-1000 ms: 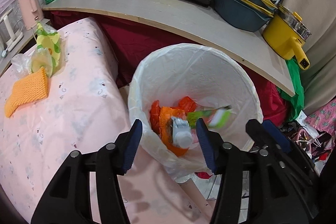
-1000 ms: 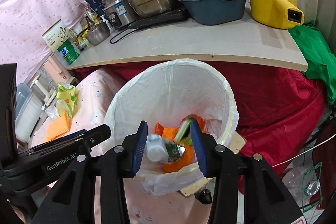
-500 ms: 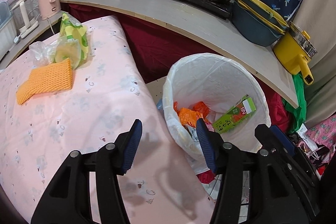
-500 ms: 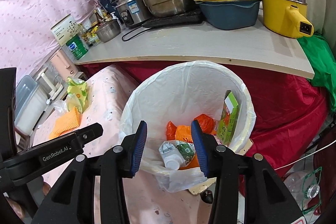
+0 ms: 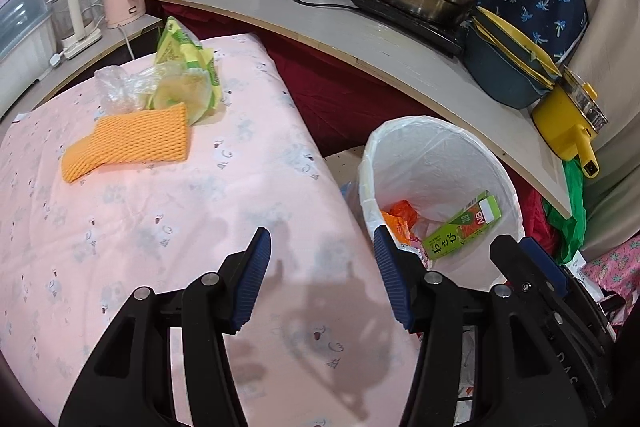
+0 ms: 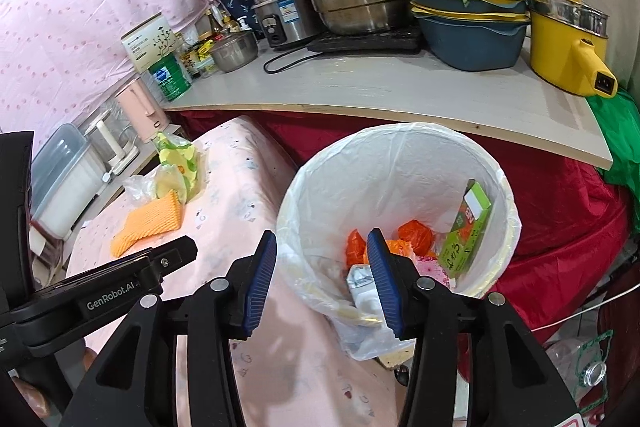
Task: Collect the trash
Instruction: 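Move both open tools back toward the plastic wrap and yellow-green bag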
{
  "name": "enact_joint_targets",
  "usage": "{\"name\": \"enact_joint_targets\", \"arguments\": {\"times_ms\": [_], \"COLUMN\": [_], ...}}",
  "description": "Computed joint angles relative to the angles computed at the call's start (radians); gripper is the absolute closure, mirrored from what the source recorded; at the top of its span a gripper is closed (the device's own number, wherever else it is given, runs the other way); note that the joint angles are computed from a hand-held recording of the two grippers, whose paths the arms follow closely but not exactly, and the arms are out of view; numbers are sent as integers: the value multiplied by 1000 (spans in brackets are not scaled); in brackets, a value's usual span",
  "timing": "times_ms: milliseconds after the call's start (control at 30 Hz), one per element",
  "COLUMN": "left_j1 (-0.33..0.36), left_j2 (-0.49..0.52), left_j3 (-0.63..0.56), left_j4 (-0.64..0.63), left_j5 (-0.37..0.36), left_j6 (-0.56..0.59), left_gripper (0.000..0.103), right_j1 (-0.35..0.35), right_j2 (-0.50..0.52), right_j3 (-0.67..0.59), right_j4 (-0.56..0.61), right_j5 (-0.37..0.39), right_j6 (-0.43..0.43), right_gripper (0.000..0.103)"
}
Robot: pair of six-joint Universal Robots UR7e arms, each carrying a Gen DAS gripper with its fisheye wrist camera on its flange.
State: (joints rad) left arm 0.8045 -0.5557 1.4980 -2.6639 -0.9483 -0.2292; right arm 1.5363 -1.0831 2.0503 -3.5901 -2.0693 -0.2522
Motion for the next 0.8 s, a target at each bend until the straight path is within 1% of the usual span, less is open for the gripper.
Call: {"name": "enact_joint_targets", "arguments": {"times_ms": [433,533,600,800], "left_j1": [39,52,63,92], "left_j2": [-106,-137,-158,-216], "left_j3": [100,124,140,173], "left_j4": [-48,-59,-68,-100], "left_j5": [39,57,72,138], "left_j6": [-33,-40,-45,-19], "left_gripper": [52,51,47,46], "right_j1": [86,108,121,162], "right_j2": [69,95,111,171], "right_j3": [-49,-73,-86,-149], "right_j4": [38,57,74,133], "right_j5": [-38,-44,-41,-34], "right_j6": [-27,-31,-24,-16], "right_gripper": [57,57,57,57]}}
